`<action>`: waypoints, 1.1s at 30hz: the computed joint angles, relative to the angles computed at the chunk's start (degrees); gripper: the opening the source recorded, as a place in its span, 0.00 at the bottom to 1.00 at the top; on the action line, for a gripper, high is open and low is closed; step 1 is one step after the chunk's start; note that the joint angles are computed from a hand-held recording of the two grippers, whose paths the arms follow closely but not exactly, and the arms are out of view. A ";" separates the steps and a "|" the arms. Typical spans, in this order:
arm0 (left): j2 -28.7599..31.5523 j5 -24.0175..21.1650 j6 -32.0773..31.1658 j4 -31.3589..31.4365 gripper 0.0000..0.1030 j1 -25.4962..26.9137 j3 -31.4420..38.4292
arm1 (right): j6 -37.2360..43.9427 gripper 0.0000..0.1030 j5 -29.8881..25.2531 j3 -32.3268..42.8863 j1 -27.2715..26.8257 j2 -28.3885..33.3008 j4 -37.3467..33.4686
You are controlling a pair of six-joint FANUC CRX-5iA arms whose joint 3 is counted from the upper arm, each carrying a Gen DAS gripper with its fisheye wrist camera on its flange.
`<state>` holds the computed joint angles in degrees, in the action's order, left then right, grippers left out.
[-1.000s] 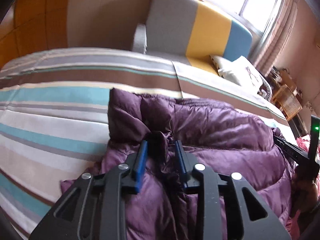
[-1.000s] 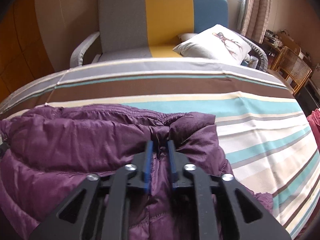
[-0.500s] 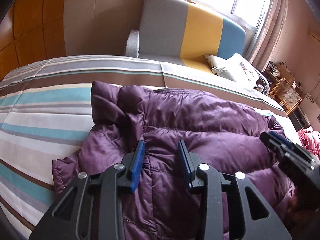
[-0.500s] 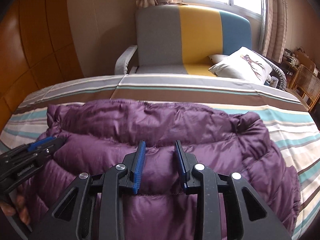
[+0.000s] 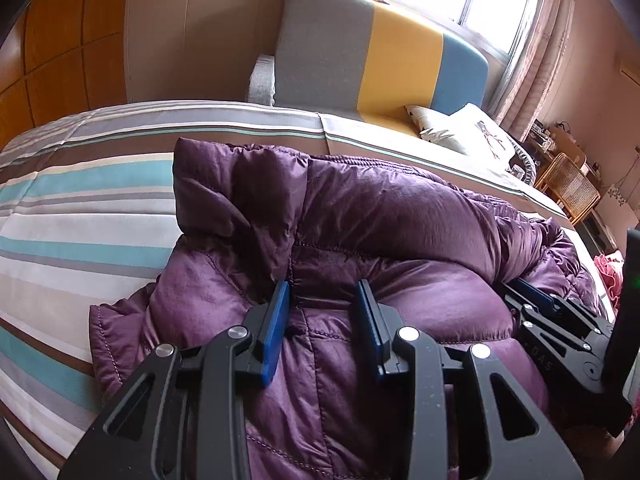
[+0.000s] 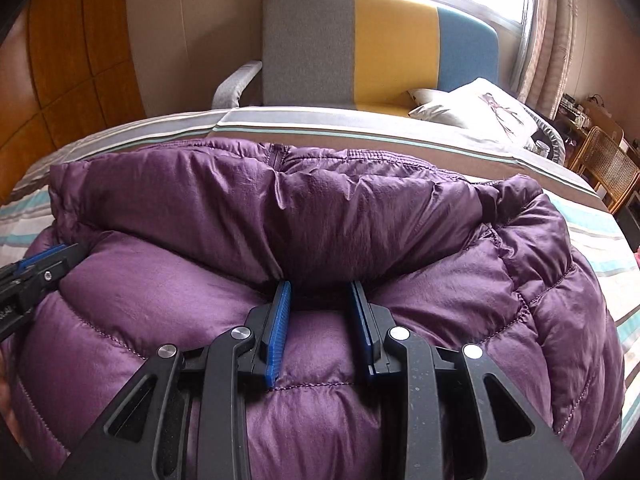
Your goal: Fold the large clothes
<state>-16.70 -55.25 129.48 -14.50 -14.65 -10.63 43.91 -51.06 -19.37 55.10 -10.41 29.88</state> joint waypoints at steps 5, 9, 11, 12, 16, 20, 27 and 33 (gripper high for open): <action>-1.55 1.13 -1.71 2.33 0.33 1.48 -1.69 | -0.71 0.29 -0.11 -0.25 0.37 0.34 0.73; -2.37 0.75 -2.26 2.11 0.33 1.87 -2.27 | -1.10 0.29 -0.17 -0.29 0.45 0.22 0.69; -2.20 0.75 -2.61 2.56 0.33 2.05 -2.53 | -0.77 0.29 -0.96 0.39 0.66 0.04 0.34; -2.04 0.50 -2.38 2.23 0.33 1.84 -2.29 | -0.66 0.29 -0.99 0.50 0.65 -0.65 -0.42; -1.59 -0.48 -2.15 1.81 0.33 1.46 -1.47 | -0.73 0.29 -0.81 -0.60 1.28 -5.49 -3.00; -0.63 -4.34 1.48 -2.64 0.38 -1.63 1.53 | -1.83 0.29 -1.96 -3.40 4.11 -11.34 -3.51; -1.95 -10.02 6.58 -9.48 0.44 -7.70 3.73 | -5.29 0.29 -6.34 -8.14 10.73 -18.69 -1.18; -4.56 -12.49 8.35 -11.67 0.45 -10.47 3.16 | -6.71 0.29 -9.08 -10.26 14.21 -21.23 0.24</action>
